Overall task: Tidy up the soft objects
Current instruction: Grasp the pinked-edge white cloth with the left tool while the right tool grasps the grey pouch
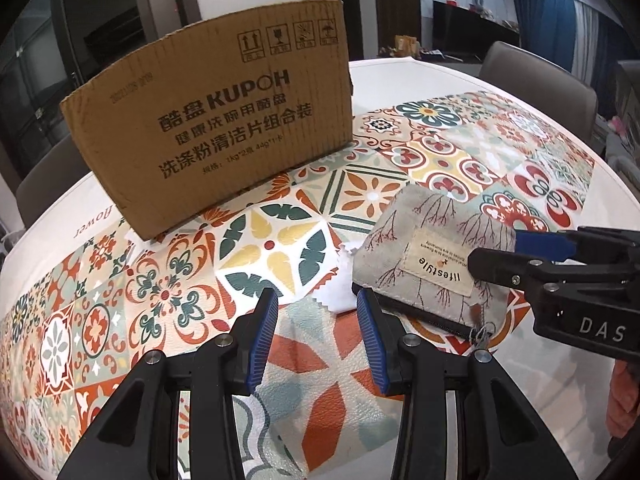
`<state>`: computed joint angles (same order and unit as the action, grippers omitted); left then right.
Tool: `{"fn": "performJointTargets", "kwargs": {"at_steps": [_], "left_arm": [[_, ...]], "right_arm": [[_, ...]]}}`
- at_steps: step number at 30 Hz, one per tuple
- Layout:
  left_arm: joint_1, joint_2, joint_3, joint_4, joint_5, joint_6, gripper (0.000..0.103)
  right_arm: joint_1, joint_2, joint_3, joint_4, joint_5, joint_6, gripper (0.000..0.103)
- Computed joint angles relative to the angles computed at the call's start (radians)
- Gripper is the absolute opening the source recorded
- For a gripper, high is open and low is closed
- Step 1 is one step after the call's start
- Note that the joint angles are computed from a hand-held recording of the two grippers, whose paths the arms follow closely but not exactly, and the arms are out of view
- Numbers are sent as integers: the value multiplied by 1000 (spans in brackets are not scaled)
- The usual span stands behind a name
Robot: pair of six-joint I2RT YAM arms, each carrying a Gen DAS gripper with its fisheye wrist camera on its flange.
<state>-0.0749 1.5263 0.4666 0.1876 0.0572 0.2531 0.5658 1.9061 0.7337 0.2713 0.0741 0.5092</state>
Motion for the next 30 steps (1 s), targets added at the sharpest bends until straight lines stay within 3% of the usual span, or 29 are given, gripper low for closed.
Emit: {"fn": "performJointTargets", "kwargs": {"at_steps": [16, 20, 24, 26, 30], "left_arm": [[21, 106, 28, 75, 79, 84, 31], [28, 119, 47, 57, 109, 88, 21], [18, 140, 69, 45, 132, 98, 9], [11, 144, 72, 47, 132, 93, 6], [-11, 134, 66, 48, 108, 53, 5]], "right_arm": [[10, 34, 15, 29, 25, -5, 46], [9, 36, 14, 35, 29, -14, 44], [4, 30, 8, 36, 25, -8, 34], [1, 23, 5, 32, 23, -5, 25], [-8, -6, -12, 30, 17, -5, 17]]}}
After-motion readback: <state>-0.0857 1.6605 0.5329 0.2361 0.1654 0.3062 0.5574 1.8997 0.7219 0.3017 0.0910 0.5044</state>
